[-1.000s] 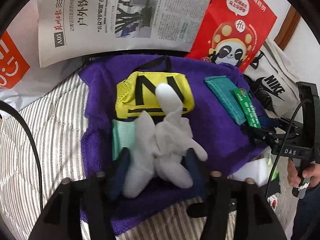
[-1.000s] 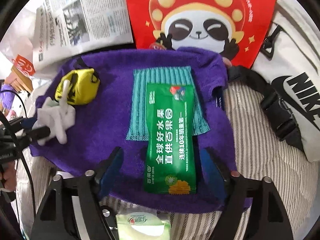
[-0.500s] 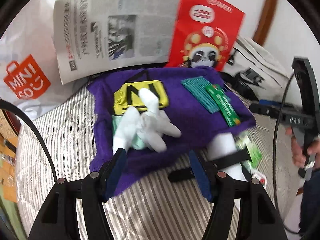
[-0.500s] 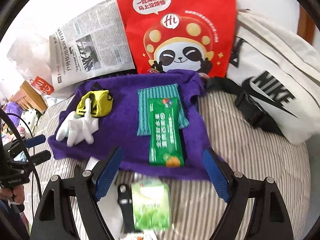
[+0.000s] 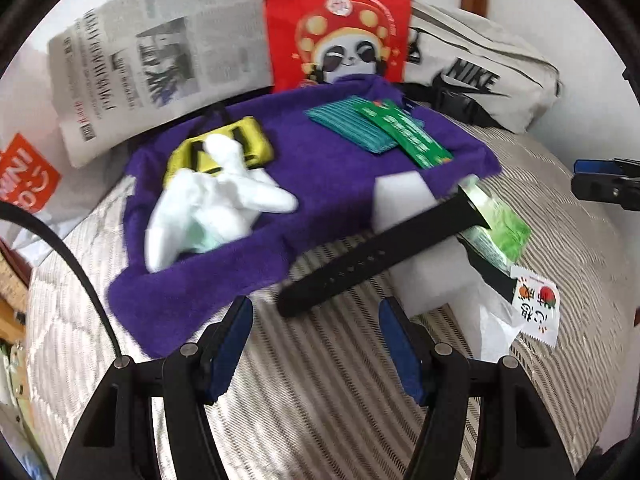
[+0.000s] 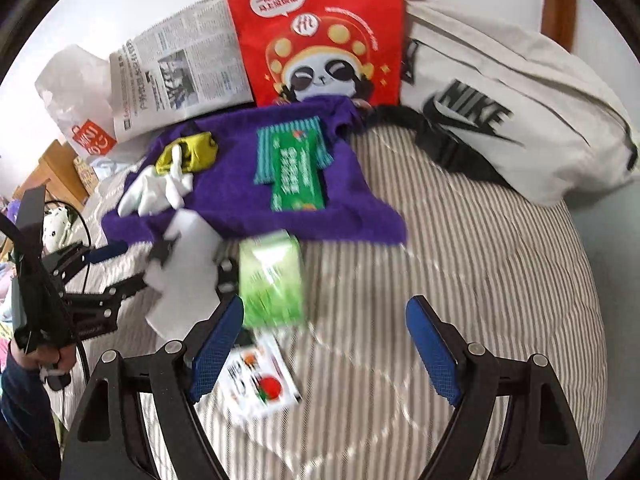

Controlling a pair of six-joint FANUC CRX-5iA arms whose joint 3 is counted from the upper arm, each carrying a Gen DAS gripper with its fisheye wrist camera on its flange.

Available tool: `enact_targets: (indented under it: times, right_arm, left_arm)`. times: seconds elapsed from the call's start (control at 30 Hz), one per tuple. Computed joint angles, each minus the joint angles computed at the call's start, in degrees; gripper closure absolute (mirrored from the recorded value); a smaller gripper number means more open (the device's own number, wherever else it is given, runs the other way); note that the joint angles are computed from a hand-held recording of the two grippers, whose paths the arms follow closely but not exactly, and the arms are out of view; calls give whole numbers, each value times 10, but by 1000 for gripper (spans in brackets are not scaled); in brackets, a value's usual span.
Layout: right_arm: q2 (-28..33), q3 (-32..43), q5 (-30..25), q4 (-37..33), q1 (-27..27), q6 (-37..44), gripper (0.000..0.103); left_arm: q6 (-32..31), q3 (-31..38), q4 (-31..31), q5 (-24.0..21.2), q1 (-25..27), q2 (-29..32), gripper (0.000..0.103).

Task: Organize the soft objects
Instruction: 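Reach the left tool toward the black strap and white sponge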

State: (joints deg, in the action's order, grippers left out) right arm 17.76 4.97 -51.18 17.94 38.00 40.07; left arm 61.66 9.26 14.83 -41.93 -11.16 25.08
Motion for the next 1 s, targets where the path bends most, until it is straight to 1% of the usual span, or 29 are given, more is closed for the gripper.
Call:
enact_targets:
  times: [0.1,0.13,0.2,0.23,0.27,0.3,0.33,0.37,0.43,0.5,0.53,0.6,0.7,0.77,0.9,1.0]
  right_arm:
    - [-13,-20,2,-8,0,-10,20]
    - [-16,-25,4,-12,-1,-13,20]
    - [-18,-31,4,-20,-2,-15,20]
    - [-18,-32,3,-24,-3,-14,20]
    - [-19,-36,5,-25,-3,-16,20]
    - [-19,-37,6,-27,-3,-16,20]
    - [-19,-38,7,-32,-4,-14,20]
    - [-18,-38,7,-35,-4,-13,20]
    - [-16,-38,8,-40,-6,-12,20]
    - [-14,-35,11,-49,-7,-7,20]
    - [-13,-35,12,-52,-7,-5,20]
    - [-9,-31,14,-58,-6,1,20]
    - [-1,-20,17,-70,-5,15,20]
    - [5,-12,18,-73,-2,22,20]
    - [13,1,26,-84,-2,42,20]
    - [32,22,16,-87,-2,52,20]
  left_arm:
    - [25,9,-52,16,-17,3,40]
    - [38,12,-74,28,-23,4,40]
    - [49,18,-94,42,-30,8,40]
    - [58,20,-105,51,-33,10,43]
    - [58,21,-106,55,-35,11,53]
    - [51,23,-99,53,-35,15,72]
    - [42,27,-86,45,-33,20,81]
    - [42,33,-75,32,-31,25,87]
    - [18,26,-25,21,-21,28,89]
    - [-9,0,31,31,-10,20,89]
    - [-25,-11,62,28,-3,15,90]
    - [-46,-26,112,11,10,7,93]
    - [-54,-42,132,1,21,-7,96]
    - [-43,-42,128,-14,28,-12,96]
    - [-38,-67,132,-24,42,-40,96]
    - [-25,-72,123,-32,47,-46,96]
